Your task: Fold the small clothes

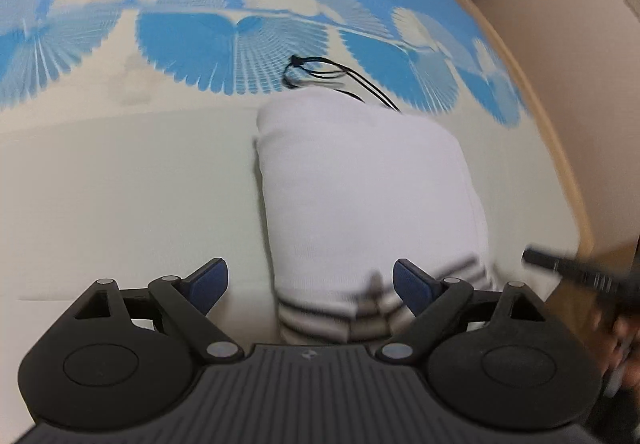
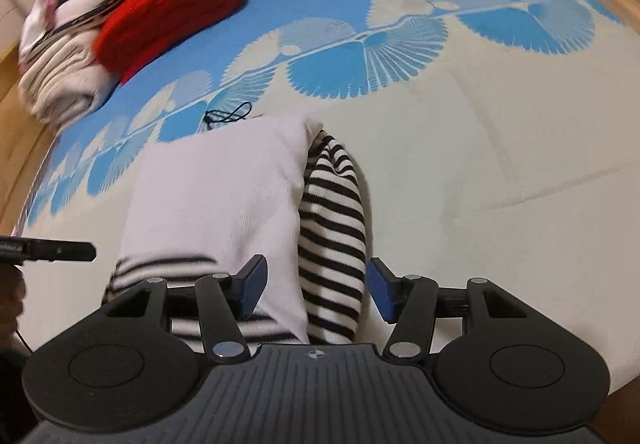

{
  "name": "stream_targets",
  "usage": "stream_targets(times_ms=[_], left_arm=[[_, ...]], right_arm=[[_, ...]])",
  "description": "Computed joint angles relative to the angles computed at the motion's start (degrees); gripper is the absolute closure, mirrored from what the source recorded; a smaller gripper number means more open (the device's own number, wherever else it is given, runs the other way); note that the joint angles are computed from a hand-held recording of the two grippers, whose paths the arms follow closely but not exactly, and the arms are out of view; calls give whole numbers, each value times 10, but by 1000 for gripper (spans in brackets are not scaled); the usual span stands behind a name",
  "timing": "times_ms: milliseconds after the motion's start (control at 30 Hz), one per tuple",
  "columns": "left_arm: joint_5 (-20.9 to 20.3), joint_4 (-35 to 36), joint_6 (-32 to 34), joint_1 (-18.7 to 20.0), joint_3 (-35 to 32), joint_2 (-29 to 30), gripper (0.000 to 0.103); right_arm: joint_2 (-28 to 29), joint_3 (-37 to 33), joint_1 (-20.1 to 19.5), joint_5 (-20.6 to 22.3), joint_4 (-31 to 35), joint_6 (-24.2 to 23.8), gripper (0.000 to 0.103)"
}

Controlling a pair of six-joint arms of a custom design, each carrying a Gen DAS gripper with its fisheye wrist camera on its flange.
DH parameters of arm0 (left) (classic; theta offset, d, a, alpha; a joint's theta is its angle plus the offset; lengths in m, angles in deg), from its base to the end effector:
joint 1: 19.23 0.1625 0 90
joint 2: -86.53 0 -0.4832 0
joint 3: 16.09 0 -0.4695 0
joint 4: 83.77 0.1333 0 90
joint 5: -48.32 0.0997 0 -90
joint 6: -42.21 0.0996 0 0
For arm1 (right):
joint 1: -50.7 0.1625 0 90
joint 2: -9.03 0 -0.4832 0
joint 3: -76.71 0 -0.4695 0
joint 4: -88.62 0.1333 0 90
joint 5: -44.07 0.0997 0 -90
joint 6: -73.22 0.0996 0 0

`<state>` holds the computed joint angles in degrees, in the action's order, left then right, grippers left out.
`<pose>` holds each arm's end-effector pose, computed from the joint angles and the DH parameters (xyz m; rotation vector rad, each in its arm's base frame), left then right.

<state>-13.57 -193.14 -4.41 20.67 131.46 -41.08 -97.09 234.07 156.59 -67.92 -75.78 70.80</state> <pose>-0.0726 -0.2956 0.2963 0.0874 2.7625 -0.5080 0.1711 -0.2505 0.2149 0.3287 -2.7262 0.6209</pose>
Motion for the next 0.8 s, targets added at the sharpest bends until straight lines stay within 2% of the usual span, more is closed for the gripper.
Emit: stream_targets(times_ms=[67,133,267,367,400,433,467,500,533,567,633,700,733,800], left_arm=[[-34,-85,29,56,5,34,10],[-52,-140,43,96,6,71,10],[-83,-229,49,147,13,116,10],[-98,-306,69,171,21,146,10],[-97,-322,66,170,24,157,10],[-100,-335,70,172,26,171,10],[-102,-344,77,174,26,181,10],[-98,-356,80,170,30,189,12],[-88,-367,82,163,33,194,18],[-77,-372,81,156,35,200,22],[-72,-368,89,147,34,194,55],[-74,-345,101,137,24,170,65],[-63,-339,107,126,23,155,66],[-4,-315,133,87,21,120,66]], right_arm=[[34,-5,-1,8,-30,15,43],[66,-13,0,8,-44,38,39],[144,-25,-9,7,-72,81,39],[192,-41,6,-25,-70,111,41],[203,-43,8,-30,-72,118,41],[211,-44,7,-32,-72,125,49],[216,-45,5,-32,-73,130,64],[219,-46,4,-34,-68,136,74],[223,-48,5,-41,-64,143,98],[228,-50,9,-53,-62,149,100],[235,-50,11,-55,-71,152,101],[247,-52,21,-60,-88,156,102],[254,-53,27,-61,-98,158,102],[270,-57,41,-54,-122,161,102]])
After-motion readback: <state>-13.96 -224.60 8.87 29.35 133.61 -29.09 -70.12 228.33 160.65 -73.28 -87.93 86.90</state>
